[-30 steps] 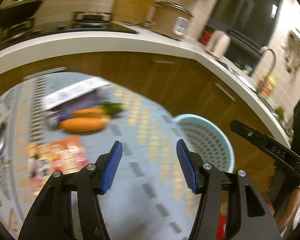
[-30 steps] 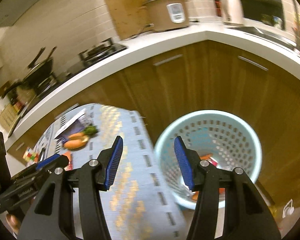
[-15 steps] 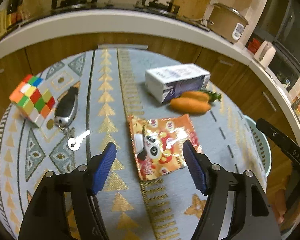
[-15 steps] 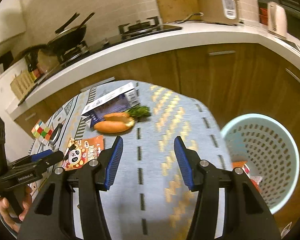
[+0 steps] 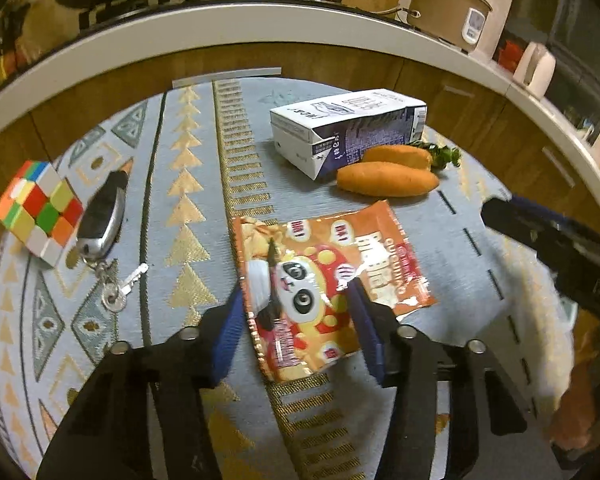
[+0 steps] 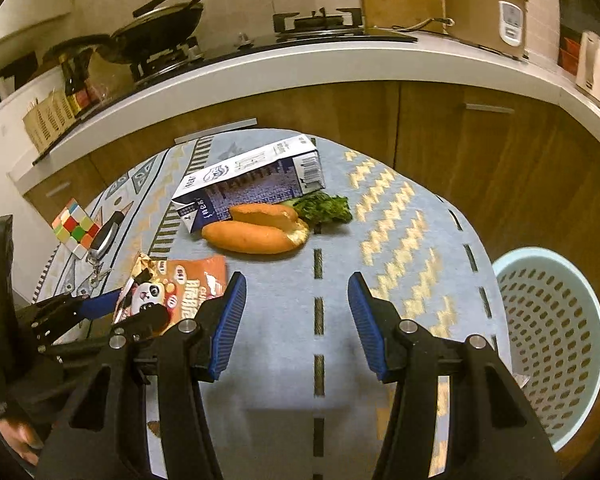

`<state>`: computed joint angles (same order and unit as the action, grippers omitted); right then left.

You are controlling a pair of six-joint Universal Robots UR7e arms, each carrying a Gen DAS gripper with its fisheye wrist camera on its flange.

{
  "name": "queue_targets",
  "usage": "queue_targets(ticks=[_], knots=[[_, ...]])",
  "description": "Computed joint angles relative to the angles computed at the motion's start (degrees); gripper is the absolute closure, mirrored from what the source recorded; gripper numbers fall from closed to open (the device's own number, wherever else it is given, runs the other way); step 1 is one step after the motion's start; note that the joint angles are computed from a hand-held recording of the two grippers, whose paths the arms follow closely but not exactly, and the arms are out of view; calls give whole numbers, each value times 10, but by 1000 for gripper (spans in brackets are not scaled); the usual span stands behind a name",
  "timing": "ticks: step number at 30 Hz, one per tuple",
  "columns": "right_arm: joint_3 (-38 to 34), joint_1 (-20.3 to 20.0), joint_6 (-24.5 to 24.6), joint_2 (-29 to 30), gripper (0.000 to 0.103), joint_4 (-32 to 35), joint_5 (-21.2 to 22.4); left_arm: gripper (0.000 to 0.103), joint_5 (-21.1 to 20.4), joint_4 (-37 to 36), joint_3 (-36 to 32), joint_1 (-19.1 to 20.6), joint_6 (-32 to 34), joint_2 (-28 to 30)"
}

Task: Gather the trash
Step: 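Grasp the panda snack packet with the left tool while the right tool grasps the carrot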

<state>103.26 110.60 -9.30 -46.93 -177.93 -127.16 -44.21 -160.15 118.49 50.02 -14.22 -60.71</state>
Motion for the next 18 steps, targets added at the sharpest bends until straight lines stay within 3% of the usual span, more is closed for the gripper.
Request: queue_targets(ticks=[4, 7, 18], knots=[[-24, -2, -17, 14, 54, 22, 4, 89, 39, 5, 1, -8, 2, 7], [-43, -7, -26, 24, 54, 42, 10, 95, 39, -3, 8, -9, 9, -1], [-114, -31, 13, 51, 53, 150, 67, 96, -15, -12, 31, 12, -2, -60]])
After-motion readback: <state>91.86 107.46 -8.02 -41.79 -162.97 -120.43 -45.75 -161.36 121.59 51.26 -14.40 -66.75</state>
